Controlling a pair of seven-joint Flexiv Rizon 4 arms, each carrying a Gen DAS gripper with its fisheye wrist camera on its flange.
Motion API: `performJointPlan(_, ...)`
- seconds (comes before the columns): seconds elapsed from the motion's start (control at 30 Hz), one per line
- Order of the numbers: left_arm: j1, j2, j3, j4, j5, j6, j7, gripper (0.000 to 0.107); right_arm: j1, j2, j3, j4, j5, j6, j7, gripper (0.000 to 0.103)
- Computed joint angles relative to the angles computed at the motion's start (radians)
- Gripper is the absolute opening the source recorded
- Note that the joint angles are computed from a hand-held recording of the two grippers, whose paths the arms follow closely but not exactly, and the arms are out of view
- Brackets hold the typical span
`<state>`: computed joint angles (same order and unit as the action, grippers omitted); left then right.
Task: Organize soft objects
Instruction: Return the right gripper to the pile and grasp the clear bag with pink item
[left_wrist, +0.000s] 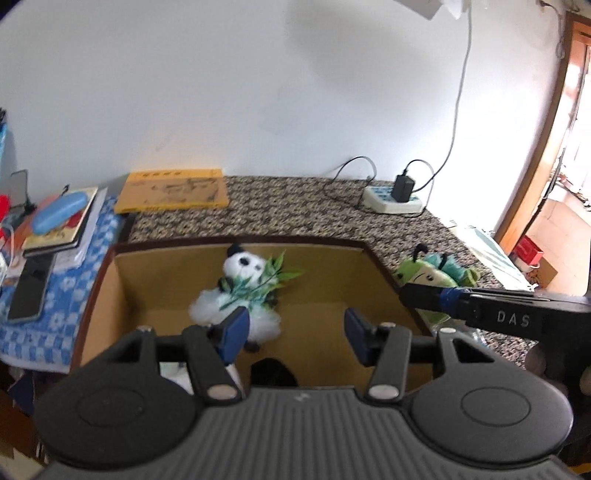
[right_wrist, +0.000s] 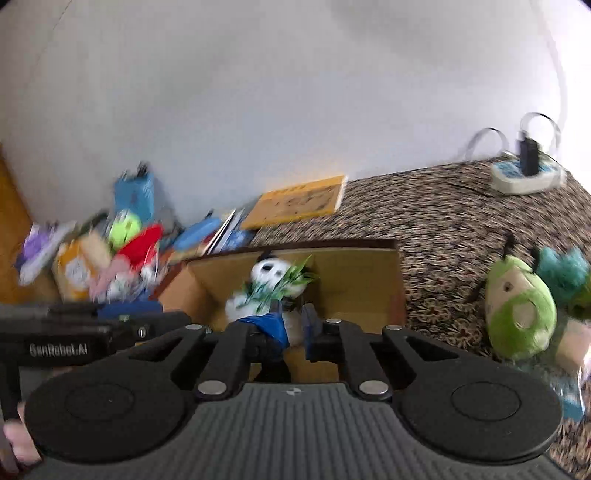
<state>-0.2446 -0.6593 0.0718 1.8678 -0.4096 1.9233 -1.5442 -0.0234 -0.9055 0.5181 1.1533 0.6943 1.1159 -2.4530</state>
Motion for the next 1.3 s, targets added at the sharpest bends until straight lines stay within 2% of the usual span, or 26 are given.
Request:
performJointPlan(0.07,0.023,-0.009,-0.030,-0.021,0.023,0.000,0.002,0.057,0.017,0.005,-0.035,0.000,-0.005,0.013,0.075,0.002)
performJointPlan(0.17,0.086,-0.024,-0.109,-0.055,0.089,-0.005,0.007,0.057,0.057,0.015,-0.124,0.002,-0.046,0.041,0.287,0.003)
performJointPlan(0.2,0.108,-0.031,-0.138,-0.069,0.116,-0.008,0.011,0.057,0.062,0.015,-0.144,0.004,-0.058,0.058,0.349,0.006)
performJointPlan(0.23,0.127,-0.039,-0.165,-0.085,0.141,-0.012,0.016,0.057,0.048,0.010,-0.134,0.004,-0.060,0.080,0.354,0.006)
performJointPlan(0.33,0.145,-0.065,-0.207,-0.141,0.181,-0.054,0.033,0.057,-0.005,-0.003,-0.060,0.042,-0.058,0.245,0.218,0.006)
performJointPlan(0.4,0.159,-0.086,-0.243,-0.183,0.205,-0.084,0.049,0.057,0.021,0.006,-0.099,0.089,-0.097,0.355,0.213,0.007)
performJointPlan(0.47,0.168,-0.114,-0.282,-0.232,0.228,-0.109,0.070,0.057,0.037,0.013,-0.143,0.118,-0.153,0.377,0.224,0.008)
performJointPlan(0.6,0.119,-0.180,-0.284,-0.353,0.226,-0.175,0.108,0.057,-0.045,-0.032,-0.089,0.070,-0.235,0.281,0.207,0.009)
performJointPlan(0.7,0.061,-0.235,-0.256,-0.454,0.204,-0.238,0.129,0.057,-0.052,-0.070,-0.140,0.007,-0.290,0.210,0.322,0.009)
performJointPlan(0.77,0.027,-0.274,-0.239,-0.518,0.189,-0.282,0.137,0.059,-0.072,-0.100,-0.140,-0.043,-0.321,0.151,0.373,0.009)
performJointPlan(0.8,-0.005,-0.296,-0.204,-0.561,0.175,-0.317,0.129,0.059,-0.088,-0.122,-0.132,-0.083,-0.333,0.107,0.390,0.009)
performJointPlan(0.93,-0.097,-0.389,-0.080,-0.732,0.147,-0.471,0.055,0.059,-0.115,-0.180,-0.120,-0.195,-0.344,-0.024,0.392,0.010)
performJointPlan(1.0,-0.110,-0.427,-0.056,-0.800,0.154,-0.535,0.014,0.059,-0.123,-0.204,-0.115,-0.240,-0.344,-0.081,0.346,0.011)
performJointPlan(1.07,-0.120,-0.474,-0.036,-0.877,0.165,-0.584,-0.035,0.059,-0.126,-0.231,-0.119,-0.306,-0.338,-0.180,0.334,0.011)
performJointPlan(1.17,-0.124,-0.537,-0.033,-0.973,0.192,-0.632,-0.077,0.061,-0.119,-0.302,-0.142,-0.474,-0.323,-0.384,0.394,0.012)
performJointPlan(1.23,-0.147,-0.593,0.032,-1.074,0.215,-0.711,-0.157,0.061,-0.103,-0.357,-0.170,-0.588,-0.314,-0.471,0.438,0.013)
performJointPlan(1.3,-0.143,-0.630,0.039,-1.136,0.224,-0.757,-0.210,0.061,-0.094,-0.409,-0.186,-0.695,-0.295,-0.550,0.459,0.014)
